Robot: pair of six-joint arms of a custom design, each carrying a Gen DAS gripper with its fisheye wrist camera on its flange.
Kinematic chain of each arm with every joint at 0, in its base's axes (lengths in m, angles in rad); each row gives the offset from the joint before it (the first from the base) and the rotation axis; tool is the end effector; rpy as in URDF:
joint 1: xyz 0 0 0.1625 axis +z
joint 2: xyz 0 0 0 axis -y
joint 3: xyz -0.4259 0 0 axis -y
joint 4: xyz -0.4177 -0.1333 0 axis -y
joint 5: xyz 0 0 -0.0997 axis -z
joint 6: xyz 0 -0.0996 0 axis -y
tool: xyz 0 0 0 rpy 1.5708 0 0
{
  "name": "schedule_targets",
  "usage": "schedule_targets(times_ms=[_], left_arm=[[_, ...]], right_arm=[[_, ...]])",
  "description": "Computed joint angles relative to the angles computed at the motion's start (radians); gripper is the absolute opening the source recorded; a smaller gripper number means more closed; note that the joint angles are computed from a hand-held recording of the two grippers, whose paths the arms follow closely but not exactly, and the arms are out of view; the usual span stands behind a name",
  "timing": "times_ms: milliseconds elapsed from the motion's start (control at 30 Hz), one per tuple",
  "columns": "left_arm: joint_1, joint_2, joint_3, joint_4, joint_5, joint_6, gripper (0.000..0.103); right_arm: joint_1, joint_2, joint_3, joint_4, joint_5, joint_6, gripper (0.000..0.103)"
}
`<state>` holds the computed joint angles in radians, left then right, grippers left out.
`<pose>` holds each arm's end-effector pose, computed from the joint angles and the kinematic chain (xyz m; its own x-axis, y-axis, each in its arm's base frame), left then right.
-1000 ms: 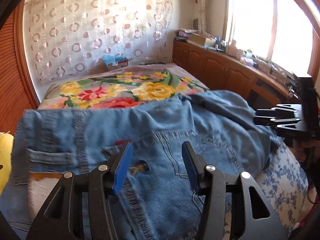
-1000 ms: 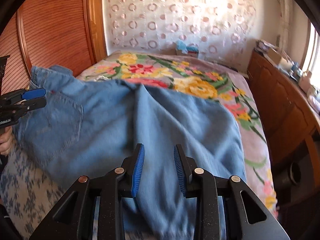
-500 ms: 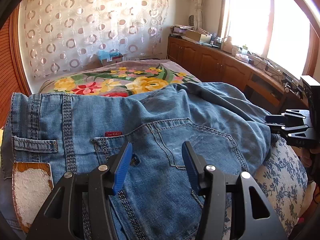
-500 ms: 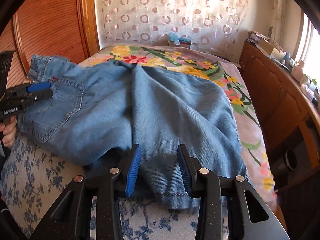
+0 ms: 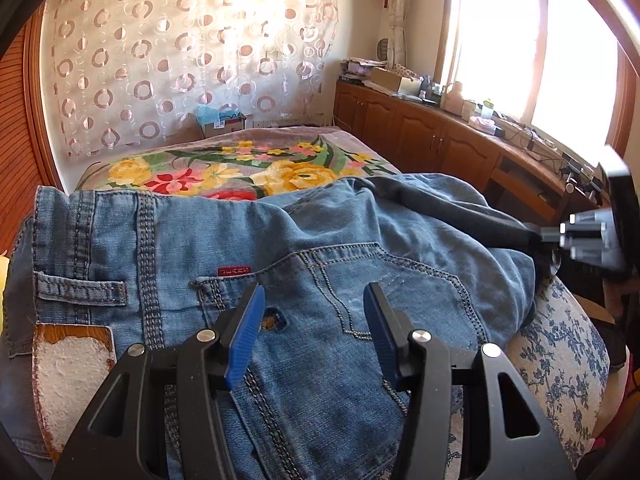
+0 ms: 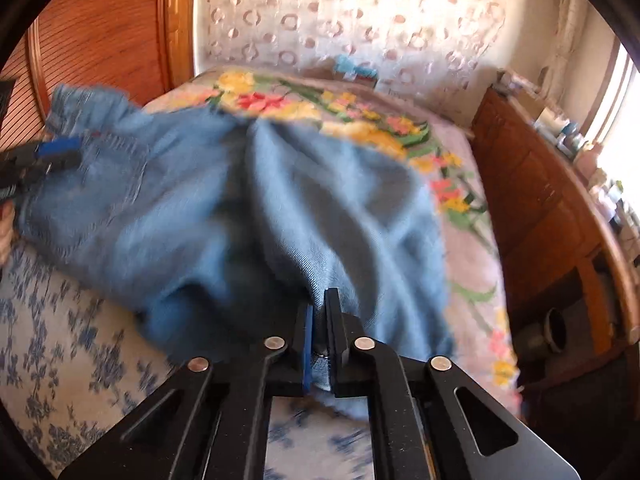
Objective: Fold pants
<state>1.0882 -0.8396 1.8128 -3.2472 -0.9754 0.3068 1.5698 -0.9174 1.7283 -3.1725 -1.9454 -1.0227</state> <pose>-0.1335 -0.6625 0.1358 -0.7527 0.2641 -0.6031 0.6098 0.6251 -0.4873 0.0962 -0.6827 0.2036 -0.4854 -0.4642 0.7409 -0.7937 0.5893 -0.1508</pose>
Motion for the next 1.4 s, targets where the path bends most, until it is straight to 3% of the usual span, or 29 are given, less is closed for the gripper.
schedule_targets(times_ms=[200, 467, 733, 800, 867, 933, 1033, 1200, 1400], left_arm=[[0.001, -0.001, 0.003, -0.019, 0.001, 0.001, 0.053], [0.008, -0.008, 0.010, -0.037, 0.001, -0.002, 0.052], [0.008, -0.013, 0.018, -0.054, 0.001, -0.005, 0.052], [0.008, -0.013, 0.019, -0.057, 0.000, -0.004, 0.052], [0.007, -0.012, 0.020, -0.056, 0.001, -0.004, 0.053], [0.007, -0.011, 0.017, -0.050, 0.002, -0.005, 0.053], [0.007, -0.013, 0.018, -0.049, 0.002, -0.005, 0.053], [0.007, -0.012, 0.016, -0.048, 0.004, -0.005, 0.053], [0.008, -0.011, 0.014, -0.045, 0.005, -0.006, 0.052]], right_arm=[[0.035, 0.063, -0.175, -0.048, -0.020, -0.053, 0.004], [0.059, 0.228, -0.448, 0.017, -0.125, -0.079, 0.004], [0.080, 0.362, -0.686, 0.152, -0.231, 0.005, 0.004], [0.080, 0.387, -0.731, 0.180, -0.243, 0.036, 0.019], [0.086, 0.431, -0.792, 0.142, -0.282, 0.036, 0.026], [0.083, 0.414, -0.775, 0.144, -0.255, 0.094, 0.037], [0.072, 0.347, -0.678, 0.186, -0.168, 0.159, 0.039], [0.060, 0.298, -0.580, 0.238, -0.109, 0.142, 0.039], [0.055, 0.317, -0.583, 0.279, -0.149, 0.066, 0.040]])
